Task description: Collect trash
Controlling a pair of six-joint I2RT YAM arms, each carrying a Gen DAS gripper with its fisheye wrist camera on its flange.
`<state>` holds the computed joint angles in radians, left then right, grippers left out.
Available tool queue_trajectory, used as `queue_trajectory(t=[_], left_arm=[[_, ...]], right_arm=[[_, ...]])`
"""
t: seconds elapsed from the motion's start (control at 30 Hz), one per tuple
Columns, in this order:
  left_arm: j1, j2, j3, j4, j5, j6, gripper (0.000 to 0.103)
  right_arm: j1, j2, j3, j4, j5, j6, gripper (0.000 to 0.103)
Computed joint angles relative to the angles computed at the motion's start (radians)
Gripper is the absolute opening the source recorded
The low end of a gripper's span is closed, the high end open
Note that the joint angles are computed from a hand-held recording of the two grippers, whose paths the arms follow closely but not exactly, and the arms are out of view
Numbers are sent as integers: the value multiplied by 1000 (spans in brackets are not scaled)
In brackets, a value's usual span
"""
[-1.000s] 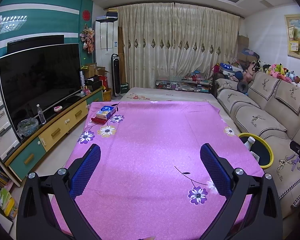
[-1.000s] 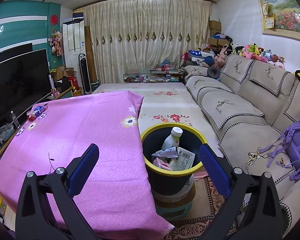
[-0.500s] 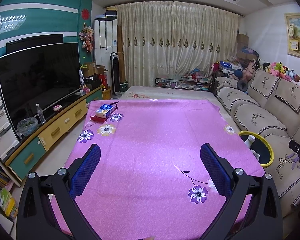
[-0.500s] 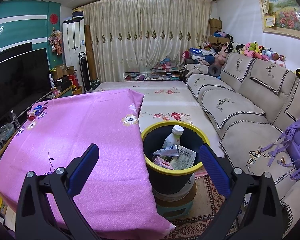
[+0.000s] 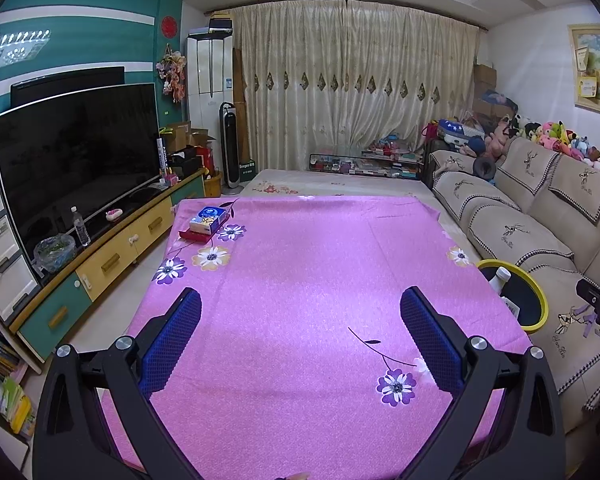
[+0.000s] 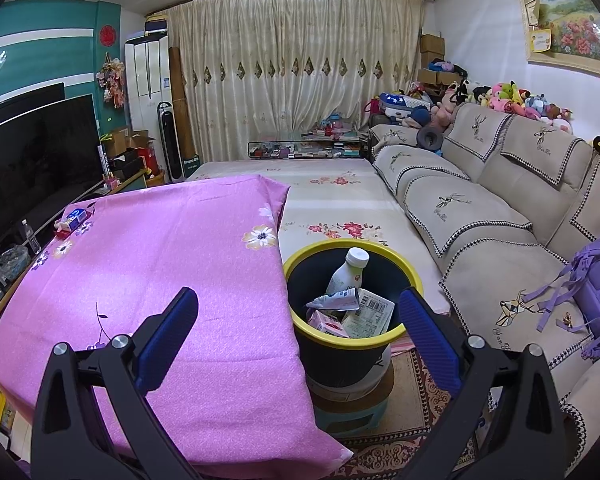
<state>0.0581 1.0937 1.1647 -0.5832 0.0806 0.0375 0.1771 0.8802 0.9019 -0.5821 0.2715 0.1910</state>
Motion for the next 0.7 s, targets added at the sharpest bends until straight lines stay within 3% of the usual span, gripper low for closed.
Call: queue_trajectory(t=[0.7], left_arm=[[-12,3,-16,3,-10,-6,98]], right_arm=[[2,-1,-14,6,0,4,96]])
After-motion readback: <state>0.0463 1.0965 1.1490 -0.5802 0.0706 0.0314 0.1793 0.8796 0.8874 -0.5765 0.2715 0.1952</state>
